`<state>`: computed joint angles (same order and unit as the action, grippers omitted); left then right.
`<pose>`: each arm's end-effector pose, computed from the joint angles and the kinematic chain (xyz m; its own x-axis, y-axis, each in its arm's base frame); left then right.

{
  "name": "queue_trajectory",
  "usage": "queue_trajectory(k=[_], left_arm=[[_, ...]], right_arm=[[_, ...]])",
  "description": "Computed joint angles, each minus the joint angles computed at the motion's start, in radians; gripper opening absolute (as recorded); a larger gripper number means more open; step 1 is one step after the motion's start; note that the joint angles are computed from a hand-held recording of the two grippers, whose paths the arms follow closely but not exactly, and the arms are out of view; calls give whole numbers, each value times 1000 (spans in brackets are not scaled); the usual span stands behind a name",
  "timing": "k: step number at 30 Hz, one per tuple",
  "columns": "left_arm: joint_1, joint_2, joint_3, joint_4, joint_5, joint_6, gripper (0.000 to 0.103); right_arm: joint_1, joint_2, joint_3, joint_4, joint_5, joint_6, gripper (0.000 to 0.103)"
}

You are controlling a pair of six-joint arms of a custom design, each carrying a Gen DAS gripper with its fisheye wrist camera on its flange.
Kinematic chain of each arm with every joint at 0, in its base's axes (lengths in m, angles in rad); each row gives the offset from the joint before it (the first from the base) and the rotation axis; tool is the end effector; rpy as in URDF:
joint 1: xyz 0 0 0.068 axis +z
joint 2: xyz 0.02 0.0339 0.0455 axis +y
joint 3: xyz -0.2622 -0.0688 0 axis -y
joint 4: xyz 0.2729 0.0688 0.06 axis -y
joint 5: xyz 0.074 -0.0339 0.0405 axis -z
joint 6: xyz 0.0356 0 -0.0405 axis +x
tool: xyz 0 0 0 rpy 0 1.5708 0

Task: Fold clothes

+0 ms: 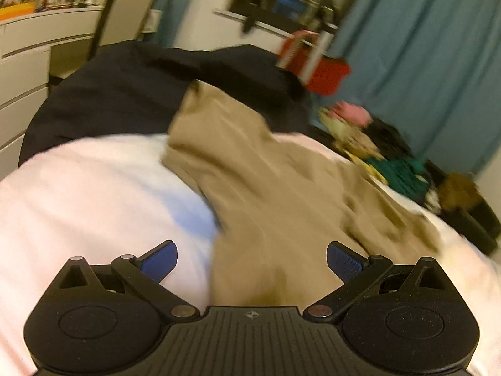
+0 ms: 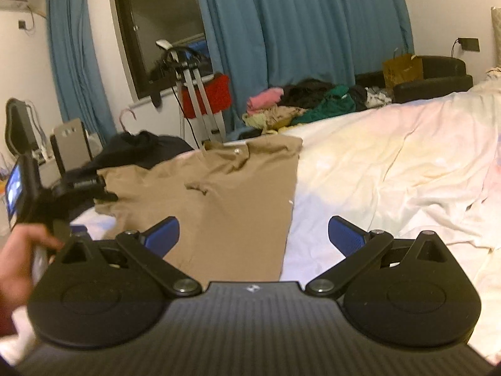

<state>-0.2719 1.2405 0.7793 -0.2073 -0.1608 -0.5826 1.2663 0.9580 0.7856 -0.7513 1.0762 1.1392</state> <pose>0.2825 -0.0728 0.2262 -0.5778 -0.4027 -0.7099 -0.2082 0.9137 -0.3489 0.0908 0.1844 0.2678 -0.3669 0.2707 -0.8900 0.0944 0.9626 0.2538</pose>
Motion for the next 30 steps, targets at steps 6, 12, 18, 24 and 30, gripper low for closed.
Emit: queue_trajectory(k=[6,12,18,24,30], left_arm=[[191,278,102,201,120,-5,101],[255,461,219,360,113,6,97],[263,579,346,379,106,67,77],[211,611,469,222,45,216,9],[101,537,514,144,-136,392,6]], right_arm=[[-106,-11,-78,199,-86,-174,103],[-231,-7,-120,281,-214,-203,103],[-306,18,-134,327,-299,-205,103],[-307,25,-132,346,-319,-206,103],[-270,-27,-134,309,-287,-178,103]])
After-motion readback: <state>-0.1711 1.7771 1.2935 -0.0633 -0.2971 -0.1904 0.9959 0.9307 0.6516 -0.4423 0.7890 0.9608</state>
